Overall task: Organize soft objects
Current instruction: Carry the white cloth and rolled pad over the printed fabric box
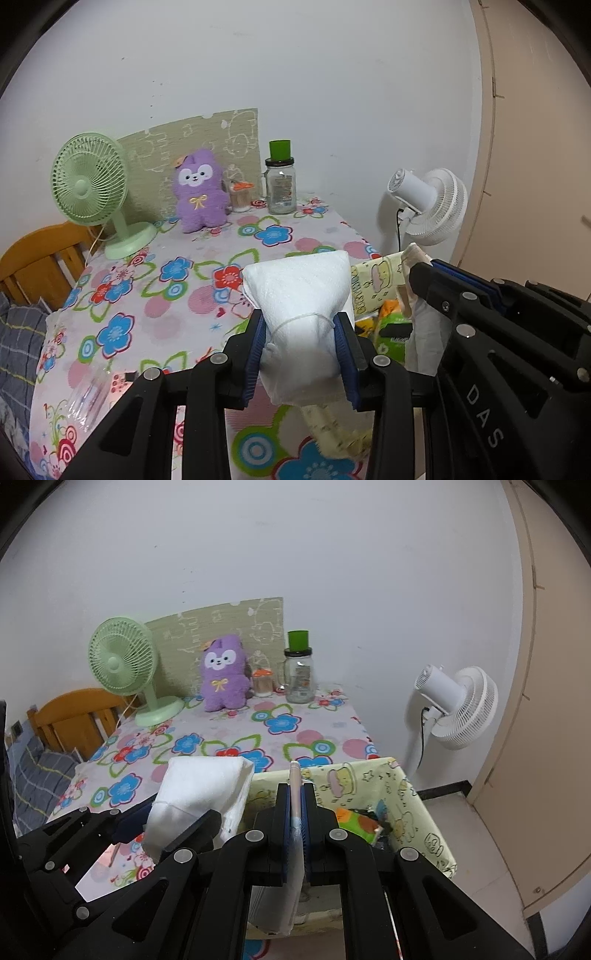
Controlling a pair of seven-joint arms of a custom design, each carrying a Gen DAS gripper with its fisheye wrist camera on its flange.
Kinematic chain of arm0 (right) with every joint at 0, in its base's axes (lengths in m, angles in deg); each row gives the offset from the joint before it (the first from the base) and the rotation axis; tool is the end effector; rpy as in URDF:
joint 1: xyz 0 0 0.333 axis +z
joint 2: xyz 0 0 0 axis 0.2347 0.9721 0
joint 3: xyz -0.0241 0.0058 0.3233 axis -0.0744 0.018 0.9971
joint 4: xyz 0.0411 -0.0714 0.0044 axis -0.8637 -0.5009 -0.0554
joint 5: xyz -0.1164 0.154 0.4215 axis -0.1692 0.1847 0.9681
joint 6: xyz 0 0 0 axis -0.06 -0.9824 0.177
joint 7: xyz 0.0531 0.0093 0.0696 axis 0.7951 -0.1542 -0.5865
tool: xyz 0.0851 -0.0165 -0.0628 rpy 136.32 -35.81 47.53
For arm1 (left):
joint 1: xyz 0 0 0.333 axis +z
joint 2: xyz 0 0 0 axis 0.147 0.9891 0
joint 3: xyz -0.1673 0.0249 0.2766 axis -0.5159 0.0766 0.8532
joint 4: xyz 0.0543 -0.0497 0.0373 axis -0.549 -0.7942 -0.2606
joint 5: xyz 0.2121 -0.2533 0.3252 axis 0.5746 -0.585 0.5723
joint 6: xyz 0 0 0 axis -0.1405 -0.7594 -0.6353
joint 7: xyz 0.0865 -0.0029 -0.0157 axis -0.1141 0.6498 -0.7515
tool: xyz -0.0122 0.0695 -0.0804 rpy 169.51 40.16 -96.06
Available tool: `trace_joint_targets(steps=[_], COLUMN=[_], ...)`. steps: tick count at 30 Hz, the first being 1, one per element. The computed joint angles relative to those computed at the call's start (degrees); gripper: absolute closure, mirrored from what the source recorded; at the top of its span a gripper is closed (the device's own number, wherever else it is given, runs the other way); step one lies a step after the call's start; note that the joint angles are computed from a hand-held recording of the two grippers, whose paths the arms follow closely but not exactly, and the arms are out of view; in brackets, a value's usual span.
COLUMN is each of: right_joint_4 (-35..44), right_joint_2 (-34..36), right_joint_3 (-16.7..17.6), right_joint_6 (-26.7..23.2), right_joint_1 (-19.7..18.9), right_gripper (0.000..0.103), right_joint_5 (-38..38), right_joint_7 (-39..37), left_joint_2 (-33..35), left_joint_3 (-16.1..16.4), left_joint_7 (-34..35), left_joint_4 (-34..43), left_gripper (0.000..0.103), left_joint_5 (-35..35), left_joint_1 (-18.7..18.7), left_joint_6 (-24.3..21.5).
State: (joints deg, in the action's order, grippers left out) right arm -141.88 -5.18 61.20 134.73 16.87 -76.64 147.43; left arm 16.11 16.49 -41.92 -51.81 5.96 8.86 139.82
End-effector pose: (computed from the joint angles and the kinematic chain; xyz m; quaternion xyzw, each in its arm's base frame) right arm 0.5574 0.2163 0.5070 -0.6819 0.5578 -0.2733 0.3862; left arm 0.5436 -0.1740 0.5069 -0.6135 0.6485 -0.3168 0.3204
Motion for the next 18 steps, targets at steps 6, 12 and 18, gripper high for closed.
trace_joint_targets(steps=[6, 12, 18], right_joint_4=[0.86, 2.27, 3.17], right_joint_2=[1.85, 3.99, 5.56], right_joint_3=[-3.00, -5.86, -8.32], right_joint_6=[-0.04, -1.11, -1.75], right_joint_1=[1.78, 3.38, 5.26], right_gripper=[0.095, 0.095, 0.095], right_joint_5=[3.01, 5.84, 8.27], right_joint_7=[-2.68, -5.27, -7.56], left_joint_2=[4.05, 7.90, 10.65], left_joint_3=[0.42, 1.52, 2.22], left_joint_7=[1.59, 4.86, 6.63], left_joint_4=[3.29, 6.40, 8.64], left_gripper=[0.066, 0.065, 0.059], left_joint_5=[-1.04, -3.70, -5.19], left_joint_1=[-1.77, -4.19, -5.68], left_joint_6=[-0.92, -2.07, -3.33])
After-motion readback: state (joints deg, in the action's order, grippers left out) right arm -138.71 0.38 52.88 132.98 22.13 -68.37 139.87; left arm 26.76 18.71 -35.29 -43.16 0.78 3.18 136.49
